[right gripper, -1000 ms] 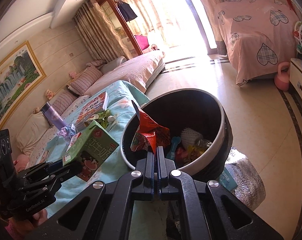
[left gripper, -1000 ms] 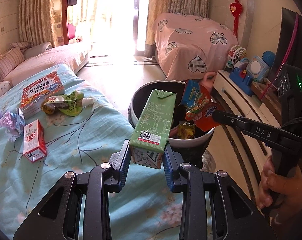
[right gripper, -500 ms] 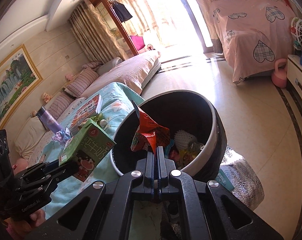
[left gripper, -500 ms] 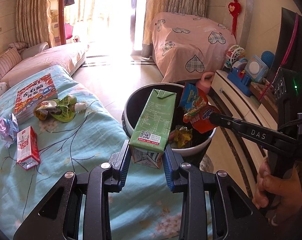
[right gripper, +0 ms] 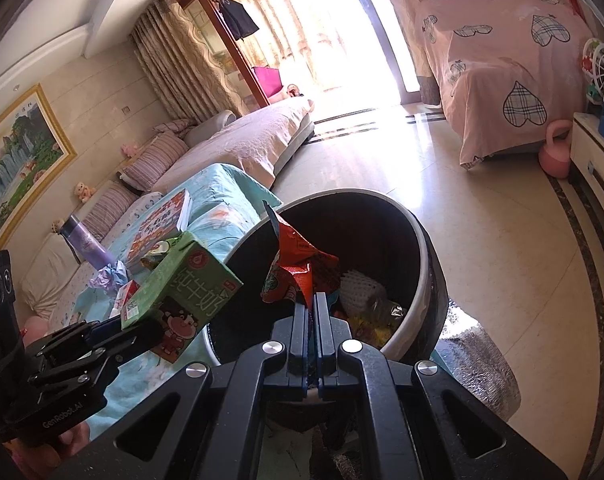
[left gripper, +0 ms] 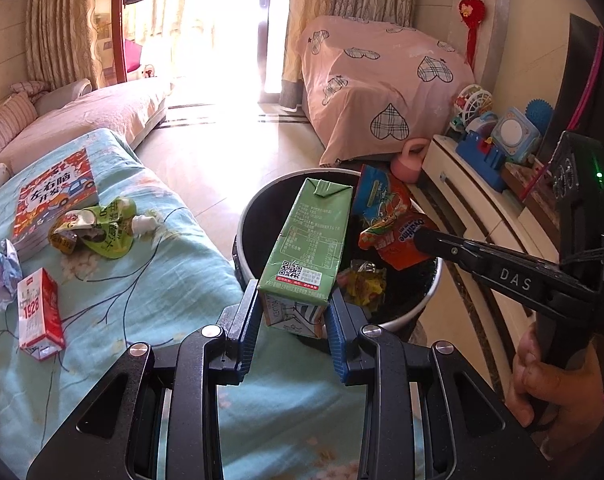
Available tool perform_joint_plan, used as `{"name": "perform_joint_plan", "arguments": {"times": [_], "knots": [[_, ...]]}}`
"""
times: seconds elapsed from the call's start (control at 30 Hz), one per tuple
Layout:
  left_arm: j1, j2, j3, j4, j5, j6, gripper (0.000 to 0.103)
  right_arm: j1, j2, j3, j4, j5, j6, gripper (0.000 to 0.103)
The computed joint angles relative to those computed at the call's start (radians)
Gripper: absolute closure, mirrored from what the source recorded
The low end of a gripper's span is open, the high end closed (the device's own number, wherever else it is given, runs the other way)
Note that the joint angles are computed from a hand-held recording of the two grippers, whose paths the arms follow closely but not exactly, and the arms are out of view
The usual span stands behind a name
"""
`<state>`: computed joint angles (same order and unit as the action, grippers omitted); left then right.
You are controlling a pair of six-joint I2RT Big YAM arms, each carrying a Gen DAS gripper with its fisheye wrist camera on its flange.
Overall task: Collect trash
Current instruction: 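Carry the green carton and red wrapper over the bin, then open both tools over the bin to drop the carton and wrapper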
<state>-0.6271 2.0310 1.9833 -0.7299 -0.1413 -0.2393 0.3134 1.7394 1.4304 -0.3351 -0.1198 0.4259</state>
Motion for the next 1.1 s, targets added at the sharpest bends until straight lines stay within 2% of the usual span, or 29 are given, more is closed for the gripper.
{"name": "perform_joint_plan", "arguments": {"times": [0.47,0.8,1.1], "knots": [[-0.003,0.037,0.058,-0.033,-0.011,0.0,0.074,-0.009,0.011,0.016,-0.016,0.003,-0.004,0.101],[0.001,0.076,0.127,-0.093,-0.013,-0.004,0.074,-0.01,0.045,0.068,-0.073,0.0,-0.018,0.101],[0.002,0.104,0.17,-0.115,0.012,-0.003,0.074,-0.012,0.061,0.098,-0.11,0.003,-0.027,0.101]]}}
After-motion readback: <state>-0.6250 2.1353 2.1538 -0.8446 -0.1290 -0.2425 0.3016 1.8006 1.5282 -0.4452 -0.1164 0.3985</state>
